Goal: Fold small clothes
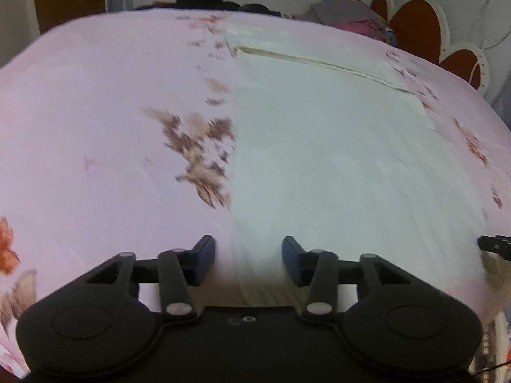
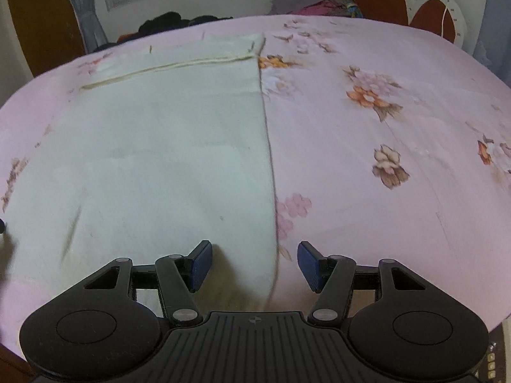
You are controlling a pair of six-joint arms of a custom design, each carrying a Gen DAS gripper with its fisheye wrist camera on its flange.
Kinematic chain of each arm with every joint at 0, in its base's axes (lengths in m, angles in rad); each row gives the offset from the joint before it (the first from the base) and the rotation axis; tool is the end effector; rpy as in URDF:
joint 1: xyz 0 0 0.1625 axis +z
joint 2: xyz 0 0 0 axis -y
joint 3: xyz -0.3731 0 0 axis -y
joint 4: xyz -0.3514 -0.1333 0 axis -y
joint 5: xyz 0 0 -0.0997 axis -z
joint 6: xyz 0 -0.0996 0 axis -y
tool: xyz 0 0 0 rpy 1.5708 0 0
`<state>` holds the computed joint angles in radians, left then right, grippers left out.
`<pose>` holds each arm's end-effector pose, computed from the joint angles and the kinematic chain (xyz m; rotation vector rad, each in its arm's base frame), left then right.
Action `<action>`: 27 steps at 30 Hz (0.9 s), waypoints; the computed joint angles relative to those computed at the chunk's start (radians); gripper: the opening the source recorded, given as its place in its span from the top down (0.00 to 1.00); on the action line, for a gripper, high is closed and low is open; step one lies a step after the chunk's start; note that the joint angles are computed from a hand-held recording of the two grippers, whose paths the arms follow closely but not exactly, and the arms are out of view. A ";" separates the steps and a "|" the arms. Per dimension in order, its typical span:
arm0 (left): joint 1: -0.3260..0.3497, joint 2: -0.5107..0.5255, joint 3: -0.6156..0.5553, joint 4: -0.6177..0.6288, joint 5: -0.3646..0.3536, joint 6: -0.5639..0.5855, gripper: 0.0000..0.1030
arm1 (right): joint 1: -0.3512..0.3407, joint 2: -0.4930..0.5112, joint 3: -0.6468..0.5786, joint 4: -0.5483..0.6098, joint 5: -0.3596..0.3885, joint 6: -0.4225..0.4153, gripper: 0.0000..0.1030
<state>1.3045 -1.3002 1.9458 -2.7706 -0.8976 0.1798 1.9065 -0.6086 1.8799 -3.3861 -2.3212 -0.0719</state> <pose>0.0553 -0.5397 0.2968 0.2983 2.3959 -0.7190 0.2373 -0.4815 0.0293 0.2237 -2.3626 0.7744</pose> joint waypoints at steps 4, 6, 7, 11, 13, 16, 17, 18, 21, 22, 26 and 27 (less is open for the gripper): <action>0.000 -0.014 0.022 0.033 -0.024 -0.032 0.61 | -0.002 -0.013 0.027 -0.010 0.009 0.019 0.43; -0.001 -0.016 0.025 0.043 -0.026 -0.048 0.62 | -0.006 -0.025 0.043 -0.004 0.025 0.044 0.43; 0.000 -0.017 0.024 0.049 -0.031 -0.058 0.62 | -0.009 -0.032 0.051 -0.001 0.039 0.058 0.43; 0.010 -0.024 0.015 0.078 -0.059 -0.086 0.75 | -0.014 -0.056 0.069 0.026 0.092 0.090 0.67; 0.017 -0.025 0.004 0.099 -0.083 -0.100 0.89 | -0.018 -0.064 0.070 0.041 0.115 0.101 0.84; 0.024 -0.023 -0.009 0.106 -0.106 -0.109 0.92 | -0.021 -0.070 0.069 0.050 0.139 0.109 0.94; 0.026 -0.025 -0.010 0.103 -0.116 -0.110 0.93 | -0.019 -0.072 0.068 0.051 0.144 0.107 0.94; 0.027 -0.027 -0.013 0.099 -0.127 -0.112 0.93 | -0.017 -0.073 0.069 0.041 0.149 0.101 0.95; 0.023 -0.033 -0.020 0.071 -0.154 -0.096 0.94 | -0.010 -0.080 0.068 0.009 0.170 0.094 0.95; 0.021 -0.034 -0.025 0.061 -0.163 -0.091 0.94 | -0.006 -0.082 0.065 -0.003 0.176 0.090 0.95; 0.006 -0.024 -0.065 0.016 -0.196 -0.056 0.94 | 0.010 -0.081 0.033 -0.033 0.190 0.078 0.95; 0.002 -0.017 -0.080 0.011 -0.204 -0.050 0.94 | 0.014 -0.080 0.021 -0.036 0.193 0.076 0.95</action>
